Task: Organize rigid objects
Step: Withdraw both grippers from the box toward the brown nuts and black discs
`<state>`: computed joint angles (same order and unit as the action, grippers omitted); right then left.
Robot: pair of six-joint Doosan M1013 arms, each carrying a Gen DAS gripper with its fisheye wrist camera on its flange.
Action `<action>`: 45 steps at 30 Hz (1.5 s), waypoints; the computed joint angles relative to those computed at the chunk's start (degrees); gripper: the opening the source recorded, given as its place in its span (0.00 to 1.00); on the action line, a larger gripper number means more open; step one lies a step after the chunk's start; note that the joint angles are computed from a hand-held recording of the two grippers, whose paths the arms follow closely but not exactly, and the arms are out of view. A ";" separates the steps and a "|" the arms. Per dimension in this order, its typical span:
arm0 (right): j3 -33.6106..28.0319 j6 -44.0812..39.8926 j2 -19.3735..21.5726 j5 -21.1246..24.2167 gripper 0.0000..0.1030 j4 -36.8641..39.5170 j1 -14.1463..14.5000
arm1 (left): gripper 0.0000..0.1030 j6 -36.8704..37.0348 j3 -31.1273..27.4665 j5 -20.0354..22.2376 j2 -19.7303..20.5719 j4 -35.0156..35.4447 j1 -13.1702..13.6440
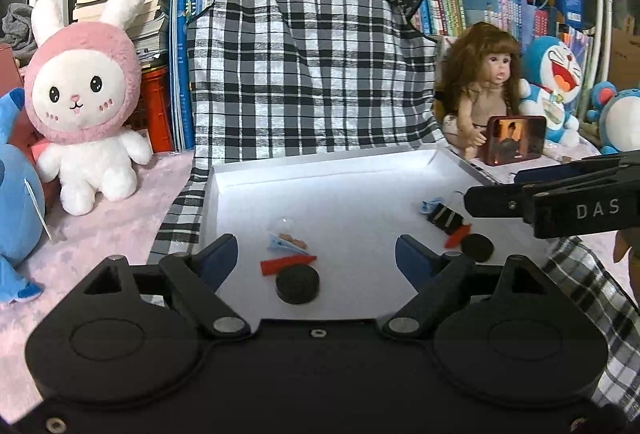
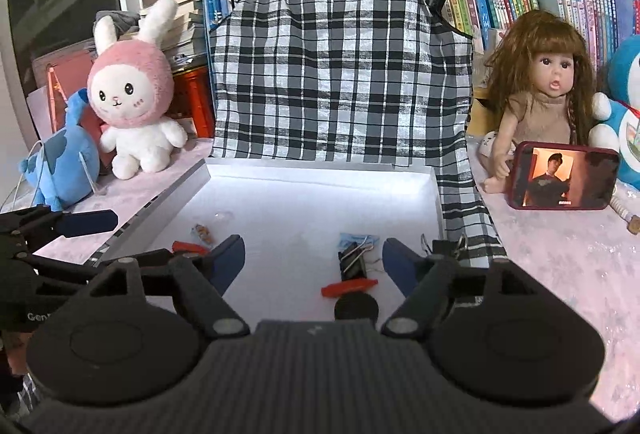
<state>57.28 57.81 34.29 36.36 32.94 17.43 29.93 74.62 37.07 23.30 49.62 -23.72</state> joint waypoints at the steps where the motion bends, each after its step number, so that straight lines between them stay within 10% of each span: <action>1: 0.66 -0.39 -0.36 -0.49 0.82 0.13 0.02 | 0.83 -0.46 0.37 -0.15 -0.21 0.35 -0.17; 45: 20.59 -20.58 -10.70 -10.63 0.84 11.85 0.12 | 0.84 -9.87 12.59 -1.28 -6.43 10.04 -5.20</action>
<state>77.88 37.23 23.59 25.73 44.79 17.55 20.06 87.20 35.79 16.87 59.66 -28.92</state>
